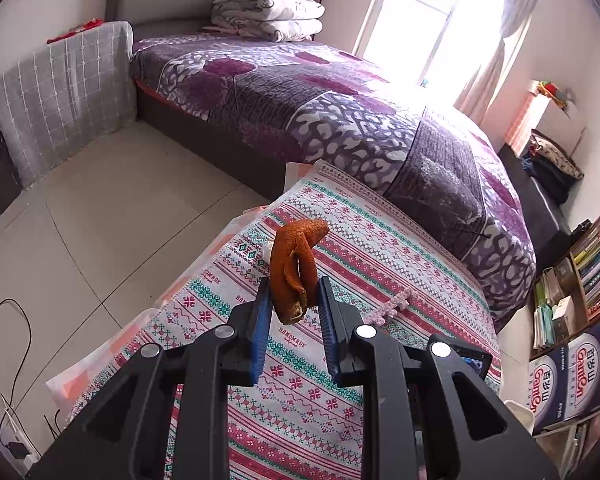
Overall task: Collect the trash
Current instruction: 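Hold the curled peel in the left tool while the right tool drops the long peel into the bin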
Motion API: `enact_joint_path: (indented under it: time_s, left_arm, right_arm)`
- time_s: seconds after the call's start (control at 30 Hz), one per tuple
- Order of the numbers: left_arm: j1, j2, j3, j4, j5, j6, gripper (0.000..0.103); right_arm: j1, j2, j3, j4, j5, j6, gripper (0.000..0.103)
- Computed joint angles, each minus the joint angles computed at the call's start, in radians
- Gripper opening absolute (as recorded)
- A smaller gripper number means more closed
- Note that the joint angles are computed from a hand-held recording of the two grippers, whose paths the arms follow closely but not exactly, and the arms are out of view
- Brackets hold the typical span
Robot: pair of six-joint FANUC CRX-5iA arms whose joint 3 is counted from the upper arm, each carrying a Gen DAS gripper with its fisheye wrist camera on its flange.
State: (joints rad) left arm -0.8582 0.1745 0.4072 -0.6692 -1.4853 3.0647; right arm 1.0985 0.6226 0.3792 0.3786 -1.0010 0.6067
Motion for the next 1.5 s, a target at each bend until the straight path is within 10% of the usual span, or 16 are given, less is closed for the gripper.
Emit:
enact_joint_path:
  time_s: [0.53, 1.5]
  left_arm:
    - [-0.079, 0.139, 0.183, -0.085, -0.09, -0.111, 0.023]
    - [-0.172, 0.556, 0.71, -0.059, -0.125, -0.439, 0.023]
  right_arm:
    - [0.013, -0.284, -0.277, 0.338, 0.045, -0.31, 0.015]
    - [-0.052, -0.6, -0.643, 0.393, -0.064, -0.538, 0.016]
